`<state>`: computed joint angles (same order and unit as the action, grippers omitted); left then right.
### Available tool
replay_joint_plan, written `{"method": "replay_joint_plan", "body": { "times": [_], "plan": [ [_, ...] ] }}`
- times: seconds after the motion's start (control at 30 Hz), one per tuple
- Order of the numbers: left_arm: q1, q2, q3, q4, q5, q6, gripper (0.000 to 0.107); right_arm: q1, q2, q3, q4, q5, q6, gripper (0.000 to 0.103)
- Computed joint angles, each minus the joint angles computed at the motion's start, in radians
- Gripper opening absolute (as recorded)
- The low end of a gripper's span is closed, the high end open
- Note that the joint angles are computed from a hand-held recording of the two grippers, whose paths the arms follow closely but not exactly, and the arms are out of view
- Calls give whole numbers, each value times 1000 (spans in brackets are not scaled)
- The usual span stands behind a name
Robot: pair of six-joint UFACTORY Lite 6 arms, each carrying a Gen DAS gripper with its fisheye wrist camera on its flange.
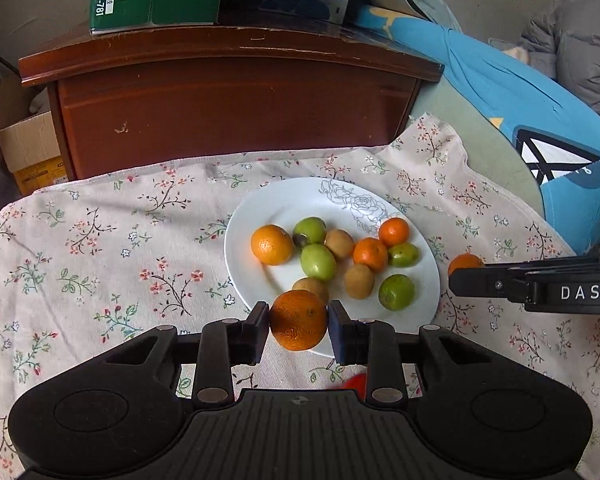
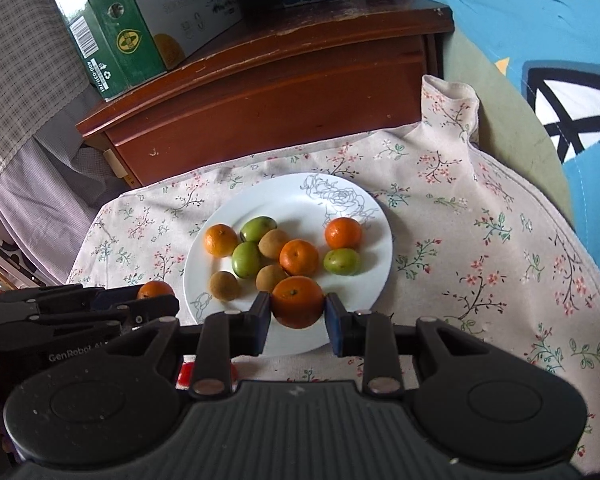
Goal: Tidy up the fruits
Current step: 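Carry the tangerine toward the plate with the left tool while the right tool carries its tangerine, then lower the tangerine onto the plate and open the left tool while the right tool releases its tangerine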
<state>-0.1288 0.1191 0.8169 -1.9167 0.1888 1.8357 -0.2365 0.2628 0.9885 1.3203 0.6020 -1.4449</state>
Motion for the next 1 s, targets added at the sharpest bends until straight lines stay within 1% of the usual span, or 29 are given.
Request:
{"method": "replay_joint_plan", "body": {
  "times": [0.07,0.17,0.3,0.43,0.53,0.63,0.67,0.73,0.77,0.8,0.87,0.93,1.0],
  "plan": [
    [9,37,24,-44,10,31,29,0,28,14,11,-3,1,29],
    [15,89,61,-150,17,129,29,10,60,25,41,-24,-21,29],
    [25,160,118,-223,23,196,29,23,118,61,43,-55,-8,29],
    [34,223,171,-226,22,184,29,36,181,110,65,-77,-12,29],
    [43,253,202,-177,35,126,29,48,232,157,101,-91,-31,29],
    [46,279,235,-144,46,92,29,48,272,203,100,-69,0,30],
    [42,284,243,-155,43,101,29,48,278,210,111,-58,-9,32],
    [27,288,254,-245,19,178,31,56,274,209,142,-63,-34,34],
    [25,287,258,-246,18,184,31,57,272,210,148,-58,-39,39],
    [24,282,257,-232,24,178,31,54,265,208,160,-48,-45,41],
    [18,261,252,-215,15,158,31,54,250,203,164,-39,-44,41],
    [17,233,245,-147,4,79,32,55,232,196,161,-29,-53,41],
    [17,189,220,-120,2,56,32,59,197,168,174,-25,-85,41]
  ]
}}
